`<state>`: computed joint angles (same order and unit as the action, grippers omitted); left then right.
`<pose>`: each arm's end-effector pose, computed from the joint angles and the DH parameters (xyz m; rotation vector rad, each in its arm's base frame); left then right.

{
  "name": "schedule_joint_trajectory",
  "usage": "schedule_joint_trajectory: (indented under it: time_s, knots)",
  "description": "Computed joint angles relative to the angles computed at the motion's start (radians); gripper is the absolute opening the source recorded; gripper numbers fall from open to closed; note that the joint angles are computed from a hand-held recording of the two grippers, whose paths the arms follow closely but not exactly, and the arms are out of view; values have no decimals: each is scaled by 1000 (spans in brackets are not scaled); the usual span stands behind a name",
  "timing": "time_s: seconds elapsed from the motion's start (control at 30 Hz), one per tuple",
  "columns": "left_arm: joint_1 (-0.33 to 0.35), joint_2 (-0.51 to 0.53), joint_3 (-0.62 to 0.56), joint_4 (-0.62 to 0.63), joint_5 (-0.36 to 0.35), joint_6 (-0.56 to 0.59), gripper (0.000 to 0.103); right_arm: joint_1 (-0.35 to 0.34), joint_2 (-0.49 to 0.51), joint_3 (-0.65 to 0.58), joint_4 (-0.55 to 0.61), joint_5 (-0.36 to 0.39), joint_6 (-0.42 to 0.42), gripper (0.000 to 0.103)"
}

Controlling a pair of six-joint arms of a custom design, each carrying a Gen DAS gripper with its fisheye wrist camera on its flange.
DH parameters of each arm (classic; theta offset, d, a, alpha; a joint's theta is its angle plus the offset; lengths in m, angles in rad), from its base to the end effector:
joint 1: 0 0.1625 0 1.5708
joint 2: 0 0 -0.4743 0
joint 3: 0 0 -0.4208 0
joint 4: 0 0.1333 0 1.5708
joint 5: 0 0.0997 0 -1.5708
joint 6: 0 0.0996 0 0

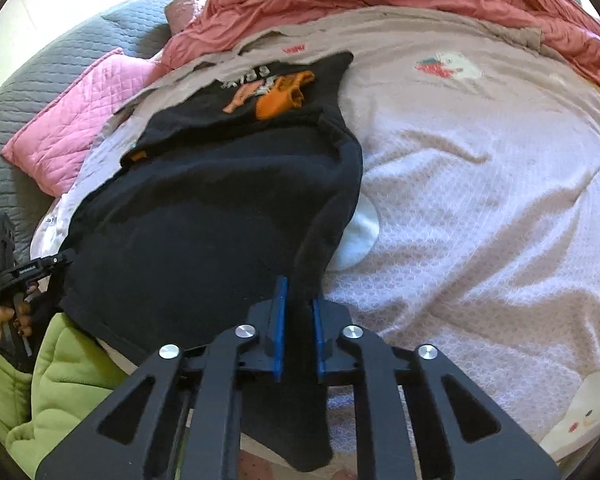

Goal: Fold small clothes
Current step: 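Lift the hem with both tools and fold it over onto the collar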

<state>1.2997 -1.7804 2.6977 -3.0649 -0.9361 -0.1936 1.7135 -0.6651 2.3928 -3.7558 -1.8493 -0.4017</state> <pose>0.1092 -0.3256 0.2795 -0.1470 2.5149 -0.9135 0.1673 -0.4197 -0.0023 0.6532 -2.6739 0.5851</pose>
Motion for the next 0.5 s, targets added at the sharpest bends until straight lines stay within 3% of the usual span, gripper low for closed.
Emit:
schedule_joint_trajectory:
  time_s: [0.27, 0.5]
  knots:
    - [4, -92, -35, 1, -95, 27, 3, -17, -77, -2, 10, 135, 16, 8]
    - [45, -55, -120, -12, -142, 34, 3, 2, -78, -82, 33, 172, 23, 8]
